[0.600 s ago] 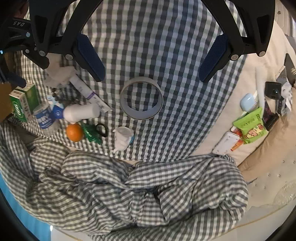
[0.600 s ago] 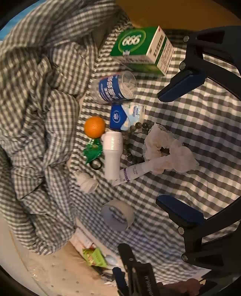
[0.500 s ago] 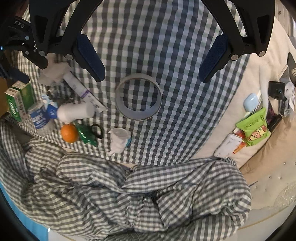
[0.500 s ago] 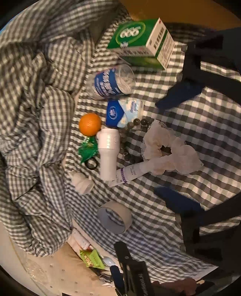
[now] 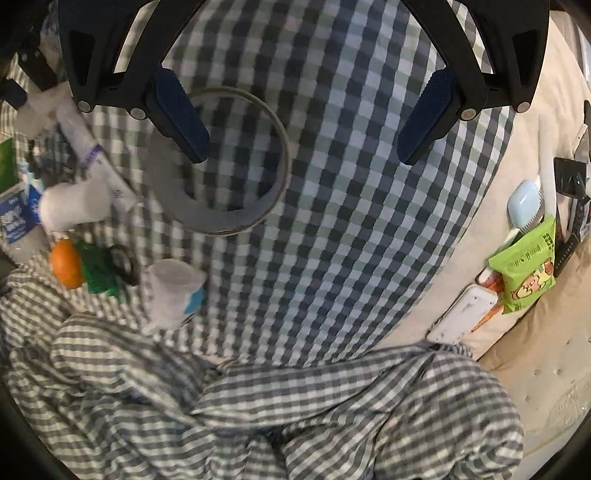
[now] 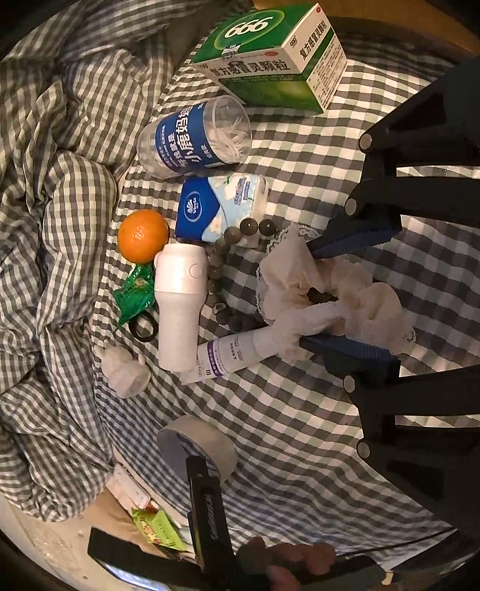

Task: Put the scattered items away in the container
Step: 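Grasp the crumpled white tissue with the right gripper while the left gripper grasps the tape roll, then carry the tissue and tape roll to the cardboard box and release both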

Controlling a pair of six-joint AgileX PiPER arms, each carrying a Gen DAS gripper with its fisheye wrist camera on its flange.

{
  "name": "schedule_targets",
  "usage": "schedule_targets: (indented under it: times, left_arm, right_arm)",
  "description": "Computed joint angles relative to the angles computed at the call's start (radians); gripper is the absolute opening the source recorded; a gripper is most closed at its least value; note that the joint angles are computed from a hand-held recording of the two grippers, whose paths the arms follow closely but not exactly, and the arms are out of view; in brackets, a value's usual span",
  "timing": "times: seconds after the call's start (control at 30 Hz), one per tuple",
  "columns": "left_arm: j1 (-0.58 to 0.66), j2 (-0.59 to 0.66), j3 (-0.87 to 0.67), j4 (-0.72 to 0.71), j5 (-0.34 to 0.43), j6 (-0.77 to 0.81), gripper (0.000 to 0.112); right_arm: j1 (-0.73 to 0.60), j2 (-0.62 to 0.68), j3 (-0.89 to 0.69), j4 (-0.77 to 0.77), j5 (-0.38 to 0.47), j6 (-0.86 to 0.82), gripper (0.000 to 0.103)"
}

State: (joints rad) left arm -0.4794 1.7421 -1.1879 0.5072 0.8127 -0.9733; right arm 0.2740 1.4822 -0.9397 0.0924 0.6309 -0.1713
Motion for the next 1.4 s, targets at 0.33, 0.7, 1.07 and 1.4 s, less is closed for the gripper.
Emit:
schedule_targets:
  times: [0.33, 0.7, 1.07, 1.4]
  left_arm:
    - [-0.007, 0.026, 0.013, 0.017, -0.035, -0.01, 0.079]
    - [0.007, -0.034, 0.032, -0.055, -0.072, 0.013, 0.006]
    - [-0.058, -0.157, 0.021, -0.006, 0.019, -0.015, 0.006]
    - [-0.253, -0.257, -0.11, 0.042, 0.206, -0.059, 0.006]
  right_arm:
    - [0.014, 0.015, 0.009, -0.017, -0.017, 0.015, 0.04]
    - [-0.023, -0.022, 0.014, 0.047, 0.005, -0.04, 0.029]
    - [-0.099, -0.108, 0.018, 0.193, 0.091, -0.191, 0.012]
    - [-0.264, -0.321, -0.041, 0.305, 0.265, -0.313, 0.012]
